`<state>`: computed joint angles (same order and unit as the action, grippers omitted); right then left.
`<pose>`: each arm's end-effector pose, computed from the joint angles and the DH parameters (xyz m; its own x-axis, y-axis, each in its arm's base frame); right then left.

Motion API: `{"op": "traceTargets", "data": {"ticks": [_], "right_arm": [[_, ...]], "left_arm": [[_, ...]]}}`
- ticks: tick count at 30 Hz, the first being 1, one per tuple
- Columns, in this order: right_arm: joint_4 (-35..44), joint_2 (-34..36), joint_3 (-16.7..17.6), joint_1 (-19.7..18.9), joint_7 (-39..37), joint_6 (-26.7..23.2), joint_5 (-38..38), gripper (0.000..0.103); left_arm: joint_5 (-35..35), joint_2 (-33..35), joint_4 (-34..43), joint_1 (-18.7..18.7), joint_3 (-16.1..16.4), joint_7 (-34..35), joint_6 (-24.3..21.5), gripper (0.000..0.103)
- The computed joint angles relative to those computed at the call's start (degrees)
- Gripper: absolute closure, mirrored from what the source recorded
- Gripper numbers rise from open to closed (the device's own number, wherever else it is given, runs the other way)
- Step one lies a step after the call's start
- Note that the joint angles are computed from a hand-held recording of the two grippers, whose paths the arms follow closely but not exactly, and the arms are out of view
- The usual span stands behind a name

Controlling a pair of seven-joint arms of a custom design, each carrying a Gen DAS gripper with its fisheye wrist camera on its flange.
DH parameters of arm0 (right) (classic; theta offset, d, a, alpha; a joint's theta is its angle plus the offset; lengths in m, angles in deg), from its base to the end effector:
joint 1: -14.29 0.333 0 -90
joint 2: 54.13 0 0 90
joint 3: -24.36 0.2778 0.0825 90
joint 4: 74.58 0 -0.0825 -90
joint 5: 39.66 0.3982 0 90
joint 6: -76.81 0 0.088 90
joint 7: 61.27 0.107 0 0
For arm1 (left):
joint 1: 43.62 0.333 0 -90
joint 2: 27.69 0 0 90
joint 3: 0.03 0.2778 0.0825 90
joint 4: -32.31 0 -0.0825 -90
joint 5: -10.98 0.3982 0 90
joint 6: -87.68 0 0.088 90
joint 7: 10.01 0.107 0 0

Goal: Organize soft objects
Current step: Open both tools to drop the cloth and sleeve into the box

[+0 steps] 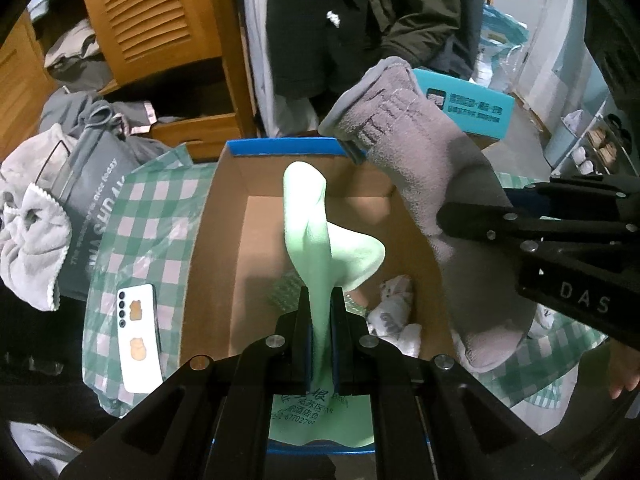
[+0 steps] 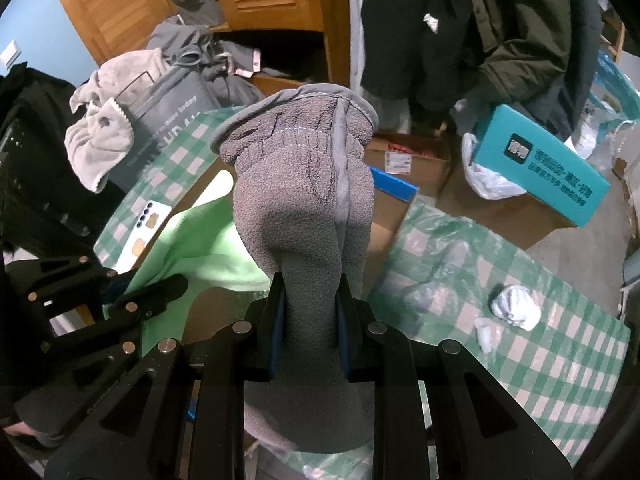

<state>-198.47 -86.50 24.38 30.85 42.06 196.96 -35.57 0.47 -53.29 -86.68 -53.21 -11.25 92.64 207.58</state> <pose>0.4300 0.1317 0.6321 0.0788 -0.9806 -0.1794 -0.8937 0.0102 -0.4486 0.4458 -0.1949 0.6170 -0.5057 -0.8627 0.0005 -0.7712 0.4518 -0.4484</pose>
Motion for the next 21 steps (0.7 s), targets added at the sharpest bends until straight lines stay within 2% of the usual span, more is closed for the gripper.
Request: {"op": "traceTargets", "data": {"ticks": [10,12,13,16,17,19,21], "right_arm": [[1.64,3.88,-0.13,0.98,-0.71,0.40,2.78,0.079],[1.55,4.10,-0.14,1.12,-1.12,1.06,3.30,0.076],[1.56,4.17,-0.11,1.12,-1.17,1.15,3.41,0.071],[0.88,3.73,0.07,0.83,-0.45,2.52,3.55,0.067],[0.80,3.64,0.02,0.81,-0.37,2.73,3.60,0.063],[0.73,3.44,0.13,0.53,0.15,2.91,3.17,0.048],[0.29,2.76,0.54,0.11,1.11,3.37,2.08,0.046]], "left_arm": [[2.05,1.71,0.61,1.31,-0.10,-2.89,-0.97,0.095],[2.12,1.82,0.78,1.37,-0.03,-3.31,-1.43,0.090],[2.08,1.64,0.63,1.38,0.04,-3.41,-1.25,0.084],[3.07,1.06,0.09,1.61,-0.36,-4.21,0.10,0.059],[3.52,0.77,-0.25,1.70,-0.52,-4.48,0.94,0.058],[4.32,0.82,-0.13,1.82,-0.75,-4.97,1.18,0.056],[4.56,1.06,0.15,1.76,-0.85,-5.48,1.07,0.054]]}}
